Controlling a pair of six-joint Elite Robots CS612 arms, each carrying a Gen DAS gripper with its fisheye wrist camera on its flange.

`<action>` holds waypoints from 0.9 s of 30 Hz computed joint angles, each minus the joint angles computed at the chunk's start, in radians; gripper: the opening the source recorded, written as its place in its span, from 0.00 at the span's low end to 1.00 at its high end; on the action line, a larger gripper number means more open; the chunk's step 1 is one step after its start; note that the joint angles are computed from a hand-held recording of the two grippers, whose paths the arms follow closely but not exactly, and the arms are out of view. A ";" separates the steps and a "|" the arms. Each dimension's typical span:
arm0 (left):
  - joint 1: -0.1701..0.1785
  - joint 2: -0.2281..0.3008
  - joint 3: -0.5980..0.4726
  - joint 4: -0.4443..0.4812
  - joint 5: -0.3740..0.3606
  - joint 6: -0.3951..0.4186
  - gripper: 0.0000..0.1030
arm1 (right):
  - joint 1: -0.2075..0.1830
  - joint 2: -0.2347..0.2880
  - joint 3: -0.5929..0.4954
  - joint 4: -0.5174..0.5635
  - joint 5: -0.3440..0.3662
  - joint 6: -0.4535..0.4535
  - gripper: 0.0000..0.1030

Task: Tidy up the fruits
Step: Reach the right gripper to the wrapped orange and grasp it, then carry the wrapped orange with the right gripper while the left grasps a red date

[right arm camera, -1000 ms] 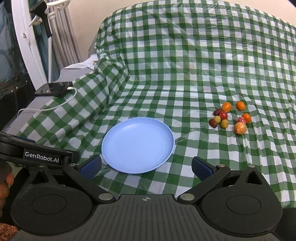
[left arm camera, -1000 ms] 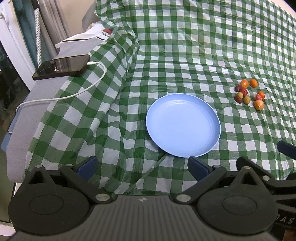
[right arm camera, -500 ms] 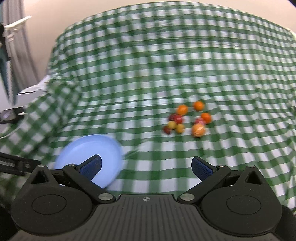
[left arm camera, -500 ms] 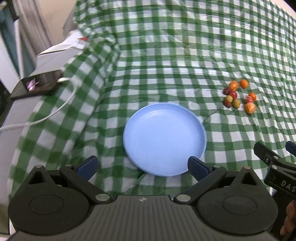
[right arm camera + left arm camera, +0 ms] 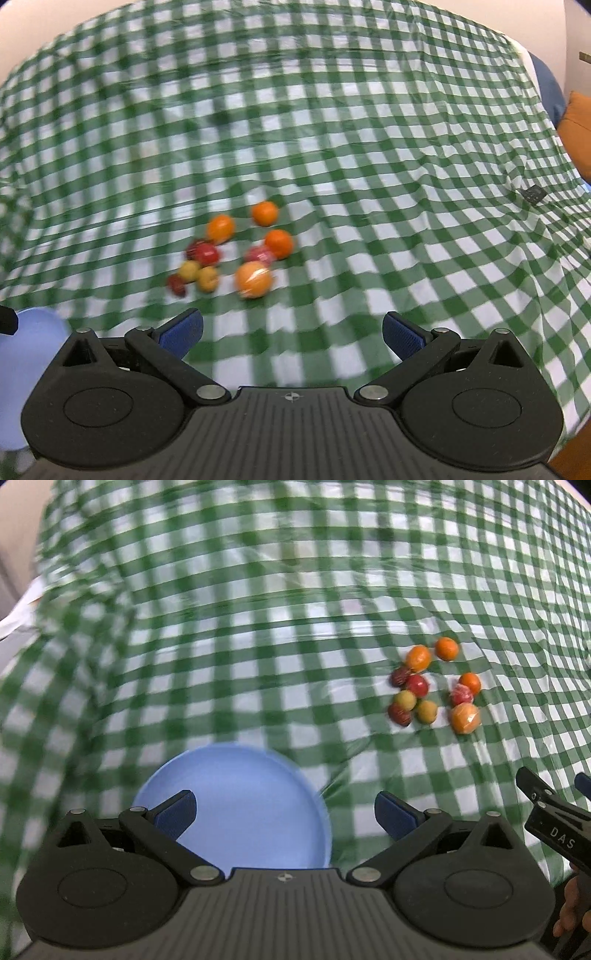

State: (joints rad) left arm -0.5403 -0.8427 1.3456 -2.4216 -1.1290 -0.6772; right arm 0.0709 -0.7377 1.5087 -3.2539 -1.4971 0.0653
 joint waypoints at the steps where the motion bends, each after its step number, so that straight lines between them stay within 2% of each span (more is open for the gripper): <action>1: 0.004 0.021 -0.026 -0.005 -0.010 0.023 1.00 | -0.005 0.013 -0.014 -0.004 0.001 -0.009 0.99; 3: 0.016 0.071 -0.087 -0.010 -0.052 0.077 1.00 | -0.008 0.051 -0.065 0.007 0.005 -0.031 0.99; 6: 0.034 0.140 -0.180 0.004 -0.112 0.138 1.00 | -0.013 0.102 -0.144 0.045 0.062 -0.092 0.95; 10: 0.047 0.214 -0.286 0.042 -0.133 0.205 1.00 | -0.004 0.167 -0.239 0.100 0.101 -0.186 0.91; 12: 0.050 0.239 -0.323 0.057 -0.138 0.229 1.00 | 0.002 0.195 -0.281 0.124 0.117 -0.220 0.85; 13: 0.052 0.254 -0.344 0.064 -0.143 0.243 1.00 | 0.004 0.208 -0.302 0.139 0.123 -0.233 0.79; 14: 0.053 0.263 -0.360 0.073 -0.146 0.253 1.00 | 0.004 0.220 -0.321 0.156 0.128 -0.242 0.66; 15: 0.053 0.274 -0.375 0.083 -0.149 0.260 1.00 | -0.001 0.231 -0.333 0.153 0.157 -0.232 0.62; 17: 0.056 0.291 -0.401 0.094 -0.170 0.275 1.00 | -0.010 0.238 -0.334 0.116 0.187 -0.199 0.41; 21: 0.057 0.319 -0.436 0.079 -0.201 0.305 0.99 | -0.026 0.244 -0.341 0.102 0.140 -0.150 0.40; 23: 0.056 0.334 -0.454 0.061 -0.205 0.327 0.93 | -0.037 0.250 -0.350 0.110 0.163 -0.110 0.40; 24: 0.054 0.341 -0.465 0.060 -0.204 0.335 0.83 | -0.038 0.254 -0.355 0.112 0.165 -0.106 0.40; 27: 0.060 0.355 -0.488 0.065 -0.250 0.354 0.35 | -0.032 0.265 -0.359 0.096 0.144 -0.148 0.41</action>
